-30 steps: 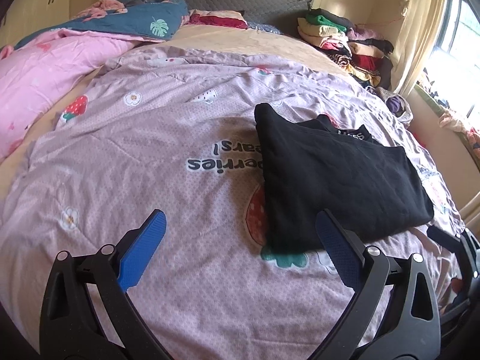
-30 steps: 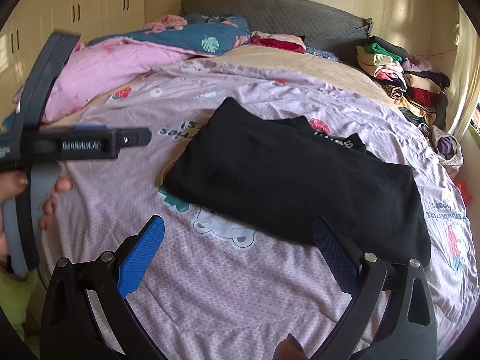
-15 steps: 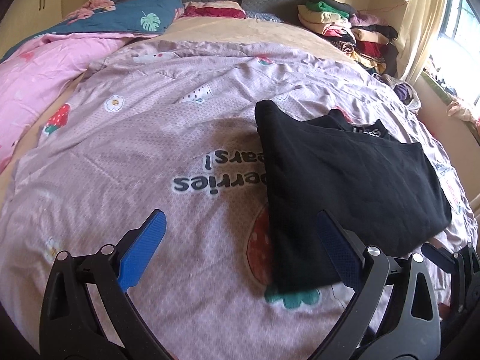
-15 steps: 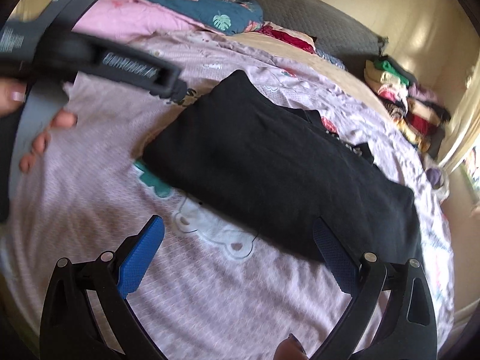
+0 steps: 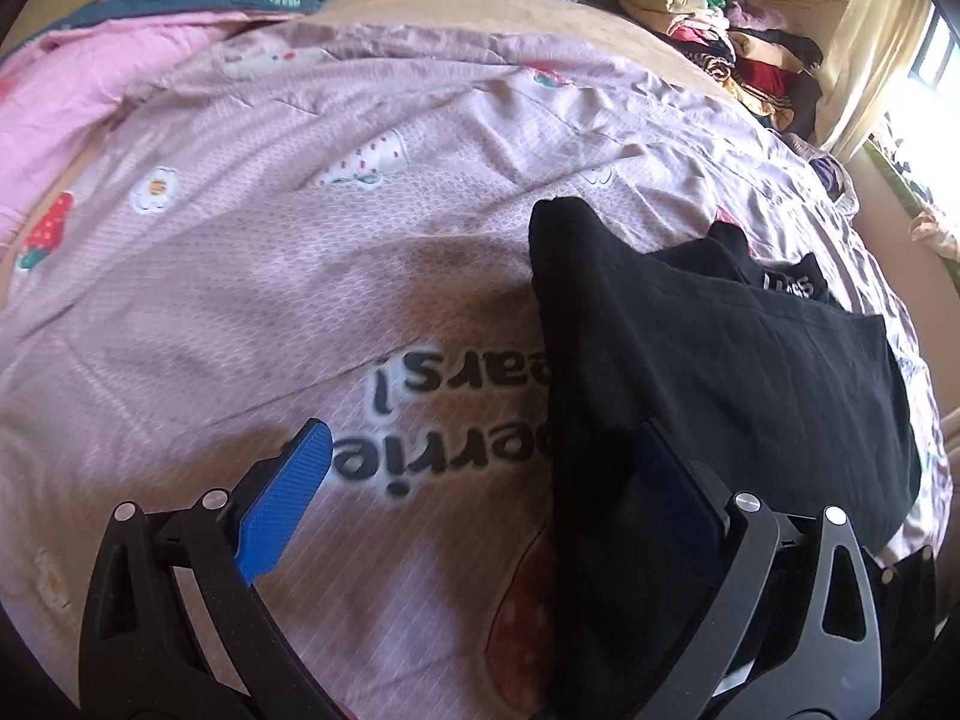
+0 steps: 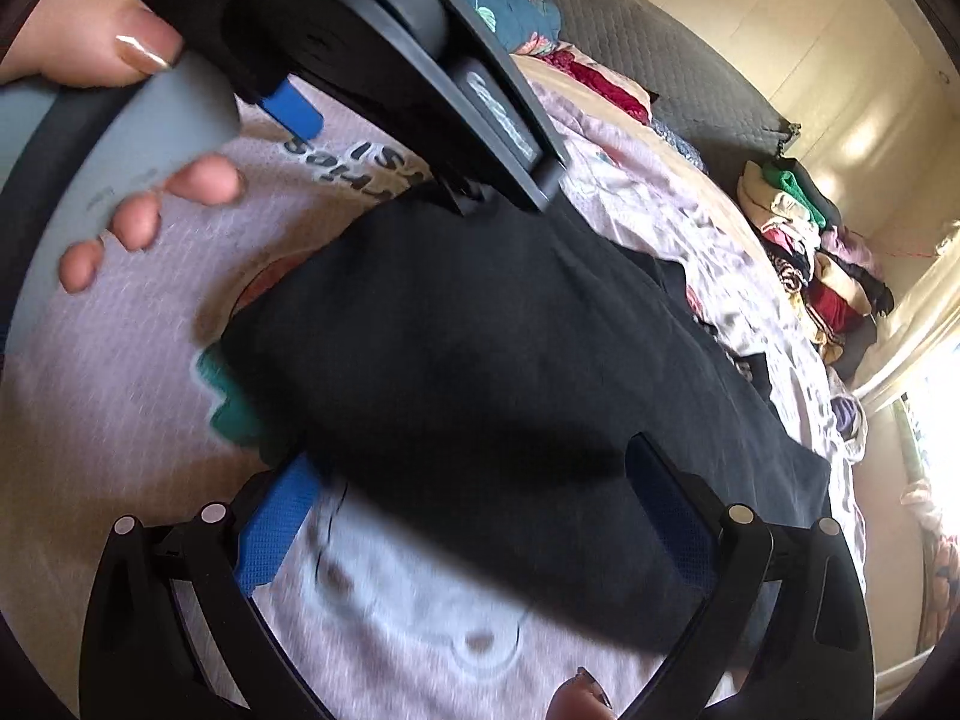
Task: Fold small clothes
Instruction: 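Move the left tool to the black shirt's edge and close on it, then lift the gripped shirt edge with the left tool and fold it over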
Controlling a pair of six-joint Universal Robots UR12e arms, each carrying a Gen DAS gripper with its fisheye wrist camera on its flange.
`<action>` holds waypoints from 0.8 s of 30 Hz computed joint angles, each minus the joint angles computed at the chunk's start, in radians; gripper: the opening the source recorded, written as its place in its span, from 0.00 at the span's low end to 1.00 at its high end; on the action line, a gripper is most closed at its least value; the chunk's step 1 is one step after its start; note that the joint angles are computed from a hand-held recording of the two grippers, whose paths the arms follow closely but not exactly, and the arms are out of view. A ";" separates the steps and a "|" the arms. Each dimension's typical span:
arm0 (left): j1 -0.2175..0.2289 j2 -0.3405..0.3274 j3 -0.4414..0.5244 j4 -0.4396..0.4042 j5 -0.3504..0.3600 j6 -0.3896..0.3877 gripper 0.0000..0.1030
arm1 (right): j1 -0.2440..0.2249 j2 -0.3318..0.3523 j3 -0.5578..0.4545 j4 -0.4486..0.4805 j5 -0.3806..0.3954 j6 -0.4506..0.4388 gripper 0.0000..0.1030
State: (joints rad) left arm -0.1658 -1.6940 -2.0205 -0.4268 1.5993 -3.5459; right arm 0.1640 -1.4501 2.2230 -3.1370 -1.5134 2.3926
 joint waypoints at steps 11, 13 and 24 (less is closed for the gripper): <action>0.003 -0.051 0.063 -0.064 -0.038 0.014 0.91 | -0.052 0.008 0.030 -0.180 0.113 0.001 0.50; 0.002 -0.056 0.070 -0.070 -0.041 0.012 0.91 | -0.072 -0.007 0.033 -0.153 0.166 0.023 0.33; -0.009 -0.069 0.081 0.020 -0.187 -0.047 0.65 | -0.148 -0.067 0.056 -0.157 0.294 0.137 0.08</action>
State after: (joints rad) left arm -0.1746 -1.7633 -1.9397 -0.4071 1.4123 -3.5933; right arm 0.0159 -1.5176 2.2789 -3.2942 -1.2196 2.5293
